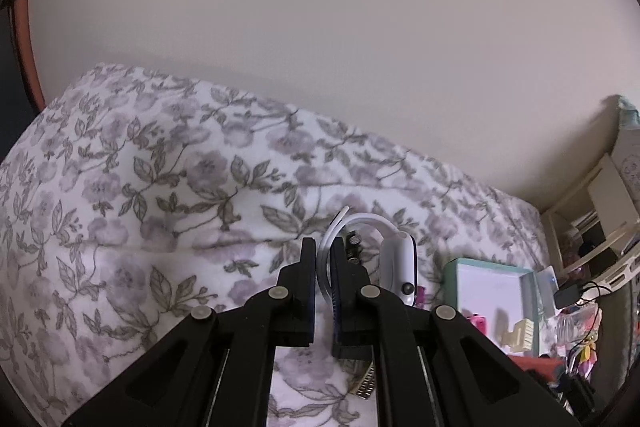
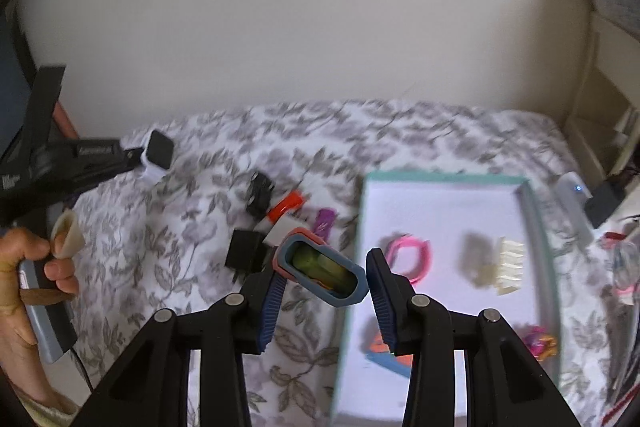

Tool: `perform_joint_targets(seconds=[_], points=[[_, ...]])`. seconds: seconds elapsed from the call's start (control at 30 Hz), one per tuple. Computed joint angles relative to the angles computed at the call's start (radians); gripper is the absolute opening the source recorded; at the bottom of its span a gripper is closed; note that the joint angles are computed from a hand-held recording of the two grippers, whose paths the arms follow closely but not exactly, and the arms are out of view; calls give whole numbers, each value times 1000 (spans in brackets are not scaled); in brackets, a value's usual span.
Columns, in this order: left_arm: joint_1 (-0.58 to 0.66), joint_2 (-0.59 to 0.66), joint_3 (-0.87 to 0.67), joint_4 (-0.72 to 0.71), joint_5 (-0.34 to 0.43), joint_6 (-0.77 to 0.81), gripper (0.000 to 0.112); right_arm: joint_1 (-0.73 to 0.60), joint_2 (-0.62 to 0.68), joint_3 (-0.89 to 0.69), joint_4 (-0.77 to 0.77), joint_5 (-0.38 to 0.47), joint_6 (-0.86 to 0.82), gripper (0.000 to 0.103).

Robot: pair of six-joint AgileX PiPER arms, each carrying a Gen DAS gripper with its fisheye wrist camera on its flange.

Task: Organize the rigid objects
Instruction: 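Carry white band into tray with left gripper while right gripper carries pink-and-blue toy there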

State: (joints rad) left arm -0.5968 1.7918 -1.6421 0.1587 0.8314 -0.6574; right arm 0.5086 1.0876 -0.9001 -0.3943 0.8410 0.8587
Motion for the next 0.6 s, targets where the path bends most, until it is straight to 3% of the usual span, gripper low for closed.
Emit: perform_joint_targets(seconds=[0.23, 0.6], points=[[-70, 25, -89, 4, 30, 26, 7, -123, -129, 36, -22, 67, -18, 43], [-225, 146, -241, -13, 77, 71, 7, -485, -209, 106, 181, 17, -319, 43]])
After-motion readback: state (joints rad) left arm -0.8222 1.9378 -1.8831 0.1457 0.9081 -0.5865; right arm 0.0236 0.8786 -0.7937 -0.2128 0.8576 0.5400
